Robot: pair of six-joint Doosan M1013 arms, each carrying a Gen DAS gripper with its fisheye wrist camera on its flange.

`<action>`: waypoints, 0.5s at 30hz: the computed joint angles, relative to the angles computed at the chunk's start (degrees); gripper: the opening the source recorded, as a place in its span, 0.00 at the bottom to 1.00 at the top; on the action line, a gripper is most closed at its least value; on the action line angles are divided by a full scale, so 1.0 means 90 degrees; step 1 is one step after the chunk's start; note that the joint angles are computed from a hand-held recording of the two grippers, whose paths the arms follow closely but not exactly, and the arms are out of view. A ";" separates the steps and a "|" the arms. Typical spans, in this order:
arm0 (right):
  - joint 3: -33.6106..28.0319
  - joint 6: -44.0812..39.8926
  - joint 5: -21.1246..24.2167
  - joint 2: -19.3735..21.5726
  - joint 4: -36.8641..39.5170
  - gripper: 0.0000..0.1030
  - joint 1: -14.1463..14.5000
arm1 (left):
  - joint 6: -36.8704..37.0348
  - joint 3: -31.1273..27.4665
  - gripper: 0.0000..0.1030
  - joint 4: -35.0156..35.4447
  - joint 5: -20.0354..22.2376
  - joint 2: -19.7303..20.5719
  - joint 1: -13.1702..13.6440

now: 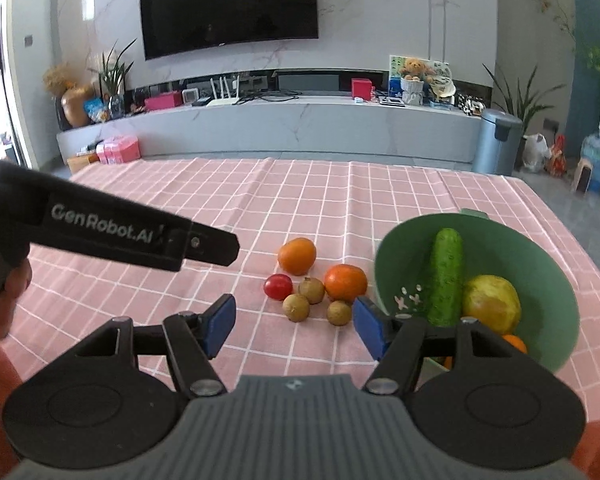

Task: Organize fruits
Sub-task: 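Withdraw both tools and move them toward the cherry tomato and small brown fruits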

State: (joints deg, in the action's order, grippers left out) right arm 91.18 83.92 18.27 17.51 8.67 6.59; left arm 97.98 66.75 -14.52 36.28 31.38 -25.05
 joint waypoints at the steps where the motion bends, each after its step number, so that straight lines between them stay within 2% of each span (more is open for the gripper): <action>1: -0.0020 0.0164 -0.0018 0.0031 -0.0232 0.60 0.0035 | -0.0026 -0.0008 0.65 -0.0012 -0.0016 0.0026 0.0021; 6: -0.0081 0.0848 -0.0015 0.0158 -0.1218 0.57 0.0178 | 0.0135 -0.0024 0.63 -0.0340 -0.0069 0.0125 0.0128; 8: -0.0157 0.0991 0.0079 0.0242 -0.1484 0.46 0.0225 | 0.0230 -0.0040 0.61 -0.0434 -0.0090 0.0167 0.0161; 15: -0.0382 0.1148 0.0265 0.0502 -0.1862 0.32 0.0307 | 0.0474 0.0000 0.53 -0.0926 -0.0234 0.0258 0.0304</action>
